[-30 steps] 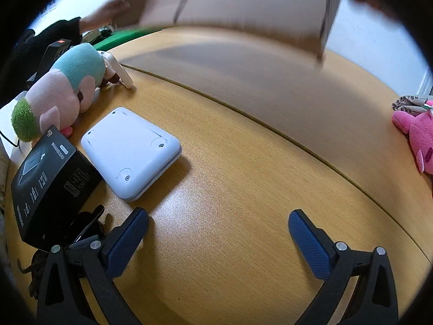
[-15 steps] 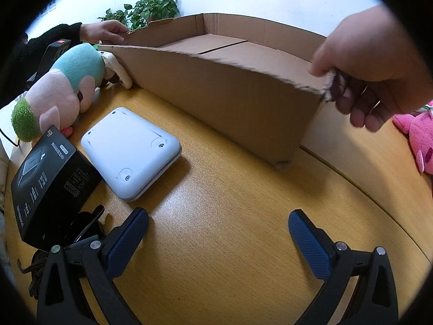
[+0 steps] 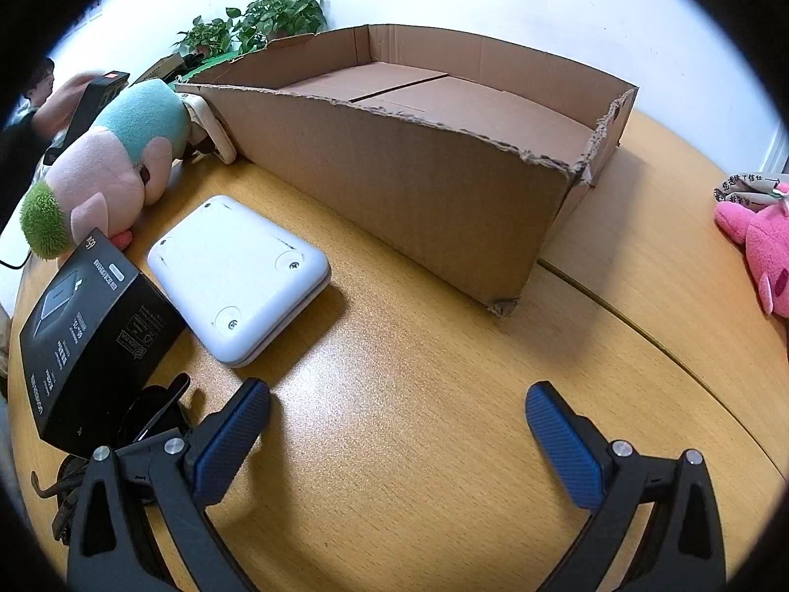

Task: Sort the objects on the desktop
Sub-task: 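Move the left gripper toward the teal-and-pink plush toy, then close the left gripper around the teal-and-pink plush toy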

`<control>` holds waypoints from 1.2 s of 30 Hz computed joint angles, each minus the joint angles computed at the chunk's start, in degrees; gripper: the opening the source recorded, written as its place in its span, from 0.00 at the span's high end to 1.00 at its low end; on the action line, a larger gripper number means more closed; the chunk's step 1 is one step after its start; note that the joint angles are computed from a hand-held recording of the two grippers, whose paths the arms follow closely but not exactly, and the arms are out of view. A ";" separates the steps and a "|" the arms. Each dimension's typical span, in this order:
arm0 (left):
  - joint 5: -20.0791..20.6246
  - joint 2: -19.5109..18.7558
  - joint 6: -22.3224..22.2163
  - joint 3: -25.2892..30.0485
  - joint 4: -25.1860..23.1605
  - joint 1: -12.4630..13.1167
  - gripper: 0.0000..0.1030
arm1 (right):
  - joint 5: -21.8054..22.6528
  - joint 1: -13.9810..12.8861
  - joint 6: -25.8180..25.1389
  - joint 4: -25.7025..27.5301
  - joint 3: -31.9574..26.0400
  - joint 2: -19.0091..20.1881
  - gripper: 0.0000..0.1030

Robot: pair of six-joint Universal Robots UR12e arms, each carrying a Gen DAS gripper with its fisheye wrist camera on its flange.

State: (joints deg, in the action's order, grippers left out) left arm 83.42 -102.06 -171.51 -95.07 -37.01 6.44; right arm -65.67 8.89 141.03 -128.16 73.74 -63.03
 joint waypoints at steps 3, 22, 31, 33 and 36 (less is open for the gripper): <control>-0.09 0.05 0.15 -0.06 0.01 0.17 0.00 | -0.01 0.02 0.03 -0.04 0.02 0.01 0.00; 9.19 2.18 -11.70 -3.25 2.06 -2.09 0.00 | -13.56 1.14 24.78 -7.49 10.74 -7.96 0.01; 11.69 8.66 -21.89 -7.48 20.94 -5.62 0.00 | -20.09 3.41 26.94 -22.46 15.65 -12.52 0.01; 12.04 6.98 -21.10 -4.89 18.96 -7.53 0.00 | -18.11 3.33 28.80 -22.31 14.65 -12.39 0.01; 12.07 6.07 -19.43 -3.60 15.89 -9.37 0.00 | -9.69 2.59 31.53 -22.22 14.70 -13.05 0.01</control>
